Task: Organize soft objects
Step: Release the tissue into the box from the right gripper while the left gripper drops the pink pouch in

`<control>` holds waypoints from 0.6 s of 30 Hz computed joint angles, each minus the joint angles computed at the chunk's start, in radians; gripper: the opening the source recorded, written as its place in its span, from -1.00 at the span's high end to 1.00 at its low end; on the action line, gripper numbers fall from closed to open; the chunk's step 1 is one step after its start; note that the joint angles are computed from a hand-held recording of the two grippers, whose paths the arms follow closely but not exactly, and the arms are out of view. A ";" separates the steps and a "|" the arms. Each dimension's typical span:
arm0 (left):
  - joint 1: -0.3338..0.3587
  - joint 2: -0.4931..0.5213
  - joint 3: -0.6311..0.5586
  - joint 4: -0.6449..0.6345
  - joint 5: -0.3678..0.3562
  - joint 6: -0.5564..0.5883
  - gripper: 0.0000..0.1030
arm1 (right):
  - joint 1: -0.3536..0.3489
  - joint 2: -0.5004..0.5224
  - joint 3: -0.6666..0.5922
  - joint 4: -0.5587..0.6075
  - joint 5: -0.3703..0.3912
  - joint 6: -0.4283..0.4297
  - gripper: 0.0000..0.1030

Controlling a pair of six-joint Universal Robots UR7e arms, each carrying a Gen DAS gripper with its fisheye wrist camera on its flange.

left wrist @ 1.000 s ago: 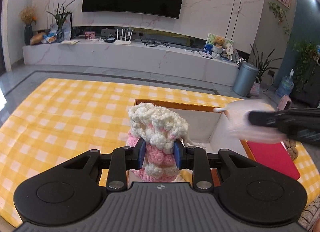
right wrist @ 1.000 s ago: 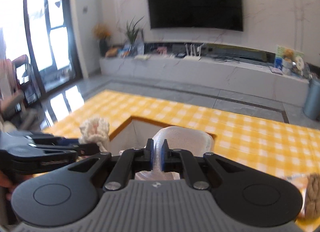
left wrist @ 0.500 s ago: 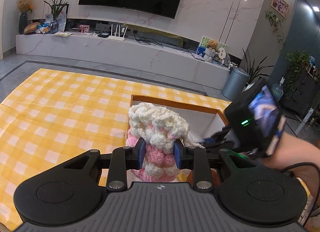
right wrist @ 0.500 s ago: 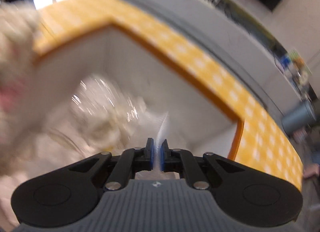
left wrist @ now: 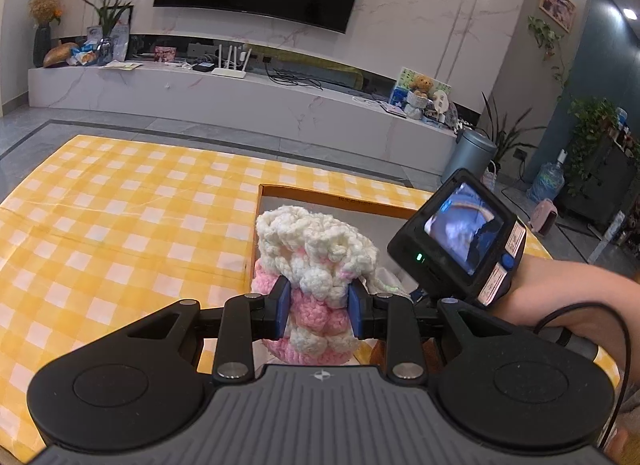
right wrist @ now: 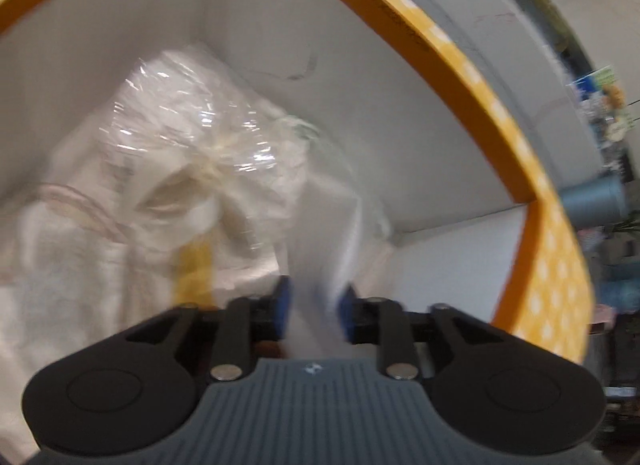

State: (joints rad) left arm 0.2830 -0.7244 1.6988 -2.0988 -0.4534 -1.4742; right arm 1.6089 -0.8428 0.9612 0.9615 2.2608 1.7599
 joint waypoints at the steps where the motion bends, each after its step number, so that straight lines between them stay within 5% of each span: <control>1: -0.001 -0.003 0.005 -0.012 -0.001 0.019 0.35 | -0.001 -0.003 -0.002 0.036 -0.020 0.031 0.06; 4: -0.003 -0.016 0.033 -0.085 0.000 0.052 0.35 | 0.003 -0.069 0.069 0.035 -0.076 0.037 -0.34; 7: -0.007 -0.016 0.047 -0.155 0.001 0.100 0.35 | 0.008 -0.160 0.179 -0.088 -0.107 -0.068 -0.78; 11: -0.007 -0.003 0.046 -0.256 -0.020 0.195 0.35 | 0.006 -0.218 0.208 -0.105 -0.164 -0.093 -0.95; 18: 0.021 0.034 0.013 -0.303 -0.078 0.308 0.35 | -0.022 -0.272 0.197 -0.115 -0.250 -0.098 -0.95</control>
